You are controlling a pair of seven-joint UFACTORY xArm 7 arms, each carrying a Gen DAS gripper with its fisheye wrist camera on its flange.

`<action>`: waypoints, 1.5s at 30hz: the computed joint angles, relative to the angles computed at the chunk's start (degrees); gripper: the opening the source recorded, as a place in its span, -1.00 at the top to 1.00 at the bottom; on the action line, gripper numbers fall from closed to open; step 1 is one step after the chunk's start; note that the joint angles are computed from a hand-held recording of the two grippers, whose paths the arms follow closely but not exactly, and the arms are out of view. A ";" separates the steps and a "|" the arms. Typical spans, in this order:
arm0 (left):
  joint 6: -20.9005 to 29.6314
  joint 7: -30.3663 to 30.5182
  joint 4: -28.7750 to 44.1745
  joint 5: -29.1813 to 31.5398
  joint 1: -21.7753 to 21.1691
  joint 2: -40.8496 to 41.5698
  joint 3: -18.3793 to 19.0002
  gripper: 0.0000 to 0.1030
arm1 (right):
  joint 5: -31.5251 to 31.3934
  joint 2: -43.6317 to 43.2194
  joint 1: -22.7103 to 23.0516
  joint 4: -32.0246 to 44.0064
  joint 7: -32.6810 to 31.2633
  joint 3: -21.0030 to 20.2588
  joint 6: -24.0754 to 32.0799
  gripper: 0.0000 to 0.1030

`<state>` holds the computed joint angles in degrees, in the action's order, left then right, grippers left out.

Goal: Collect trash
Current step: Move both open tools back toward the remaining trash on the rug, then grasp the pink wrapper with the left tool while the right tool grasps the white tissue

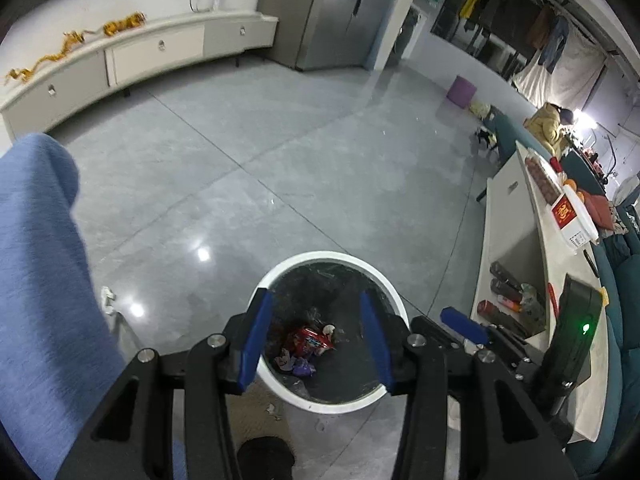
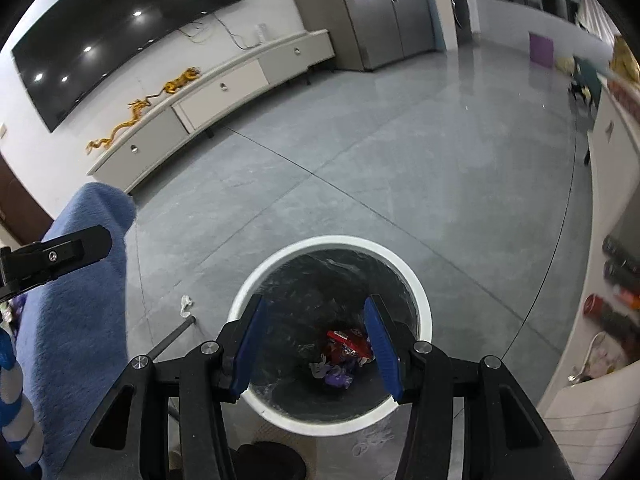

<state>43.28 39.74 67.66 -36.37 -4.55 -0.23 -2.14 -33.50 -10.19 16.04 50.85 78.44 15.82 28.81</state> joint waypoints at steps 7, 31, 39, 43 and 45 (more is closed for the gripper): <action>-0.17 5.95 -7.81 -2.54 1.64 -12.17 5.13 0.14 | -0.02 -4.06 2.04 3.34 -1.39 3.57 4.40 0.07; 9.62 26.10 -9.74 -1.73 21.28 -19.59 31.43 0.01 | -2.87 24.22 24.13 41.73 -22.63 6.84 10.16 -0.17; 15.50 29.14 -4.08 -6.17 27.10 -12.13 31.45 0.01 | 5.50 40.55 29.77 60.10 -39.87 6.61 10.73 -0.26; 18.03 29.15 -0.75 -8.79 28.51 -8.34 28.83 0.01 | 9.97 47.59 32.01 68.66 -46.62 6.15 12.65 -0.26; 17.72 29.37 0.66 -9.57 28.97 -6.52 26.79 0.01 | 12.17 50.16 32.77 71.90 -49.20 5.69 13.35 -0.26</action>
